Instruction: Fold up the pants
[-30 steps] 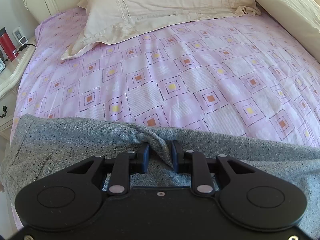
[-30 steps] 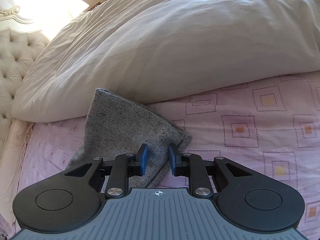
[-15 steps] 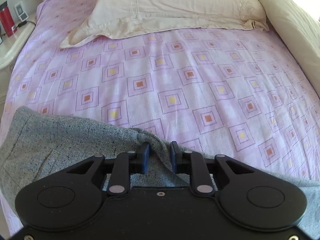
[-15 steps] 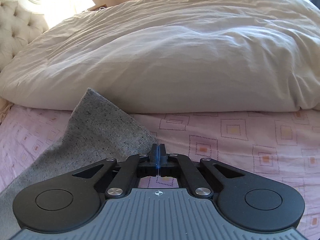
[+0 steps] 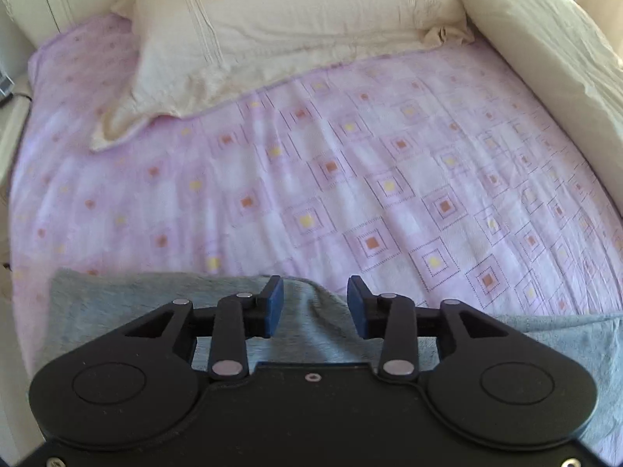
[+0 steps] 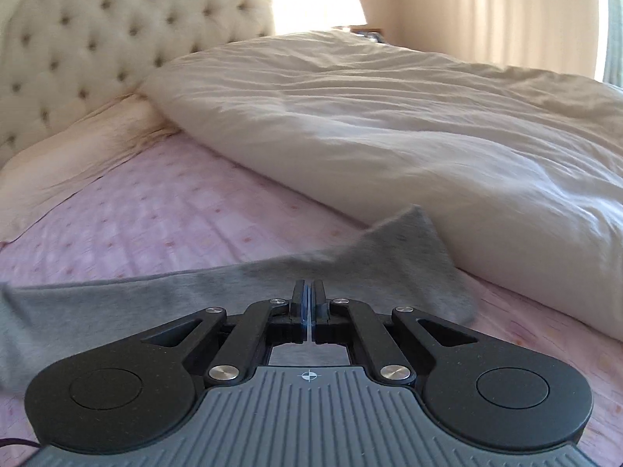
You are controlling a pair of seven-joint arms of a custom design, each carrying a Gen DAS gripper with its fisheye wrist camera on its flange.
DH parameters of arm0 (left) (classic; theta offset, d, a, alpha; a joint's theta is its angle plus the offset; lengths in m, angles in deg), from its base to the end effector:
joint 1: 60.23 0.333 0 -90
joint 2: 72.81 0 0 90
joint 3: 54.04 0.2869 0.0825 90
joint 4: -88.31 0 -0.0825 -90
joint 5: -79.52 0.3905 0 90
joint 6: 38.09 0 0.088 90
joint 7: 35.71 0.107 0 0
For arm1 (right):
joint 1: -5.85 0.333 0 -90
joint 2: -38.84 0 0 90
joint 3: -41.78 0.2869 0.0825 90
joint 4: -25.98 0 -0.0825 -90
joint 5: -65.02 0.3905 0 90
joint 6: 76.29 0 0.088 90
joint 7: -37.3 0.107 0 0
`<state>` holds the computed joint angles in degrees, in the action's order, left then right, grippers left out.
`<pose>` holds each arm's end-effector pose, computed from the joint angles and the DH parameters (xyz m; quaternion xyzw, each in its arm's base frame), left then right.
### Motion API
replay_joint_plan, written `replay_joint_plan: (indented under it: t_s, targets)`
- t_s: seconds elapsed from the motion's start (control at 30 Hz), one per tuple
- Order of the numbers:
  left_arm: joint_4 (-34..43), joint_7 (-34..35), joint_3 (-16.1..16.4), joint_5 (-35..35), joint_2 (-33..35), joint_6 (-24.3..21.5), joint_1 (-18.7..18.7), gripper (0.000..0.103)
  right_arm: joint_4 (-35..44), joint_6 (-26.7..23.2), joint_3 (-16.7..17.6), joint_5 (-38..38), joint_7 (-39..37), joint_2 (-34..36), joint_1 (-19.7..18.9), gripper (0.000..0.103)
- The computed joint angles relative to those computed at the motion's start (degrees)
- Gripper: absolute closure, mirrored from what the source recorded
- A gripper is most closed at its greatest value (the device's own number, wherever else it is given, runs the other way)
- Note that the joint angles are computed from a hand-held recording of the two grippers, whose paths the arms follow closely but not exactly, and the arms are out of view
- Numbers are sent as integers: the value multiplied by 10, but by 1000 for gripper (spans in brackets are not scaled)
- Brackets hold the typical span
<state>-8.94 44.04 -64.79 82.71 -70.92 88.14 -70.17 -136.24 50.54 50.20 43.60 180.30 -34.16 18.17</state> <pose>0.5789 -0.2149 0.5817 -0.6142 0.7532 -0.1928 0.1353 0.2608 0.0886 0.5535 -0.4718 0.7891 -0.2968 0.2582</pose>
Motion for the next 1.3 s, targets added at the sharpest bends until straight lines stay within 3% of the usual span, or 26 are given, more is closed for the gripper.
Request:
replay_joint_plan:
  t_s: [0.23,0.37,0.5,0.6,0.7,0.8,0.83,0.9,1.0,1.2,1.3]
  targets:
    - [-132,86,22,-48,-122,15,37,55,98,203,-19,39,-56,228,65,100]
    - [-197,105,30,-46,-156,12,63,55,176,277,-21,68,-98,370,97,100]
    - [-250,132,43,-54,-179,22,87,53,256,299,-29,113,-159,488,137,100]
    - [-261,175,62,-116,-189,20,92,53,309,298,-31,150,-204,554,157,100]
    - [-256,206,56,-118,-187,14,97,52,359,281,-16,148,-204,613,141,101]
    - [-266,230,48,-107,-193,25,99,52,408,238,5,64,-119,668,104,103]
    - [-270,237,48,-105,-196,28,100,52,400,269,-1,67,-109,668,102,103]
    - [-272,249,49,-109,-198,29,100,52,414,253,1,41,-66,676,94,103]
    - [-266,247,51,-119,-192,23,104,52,402,239,2,28,-59,651,95,100]
    - [-296,247,37,-96,-235,39,102,57,262,280,9,43,-31,475,111,99]
    - [-320,262,45,-124,-273,30,89,58,191,271,20,76,-9,378,134,97]
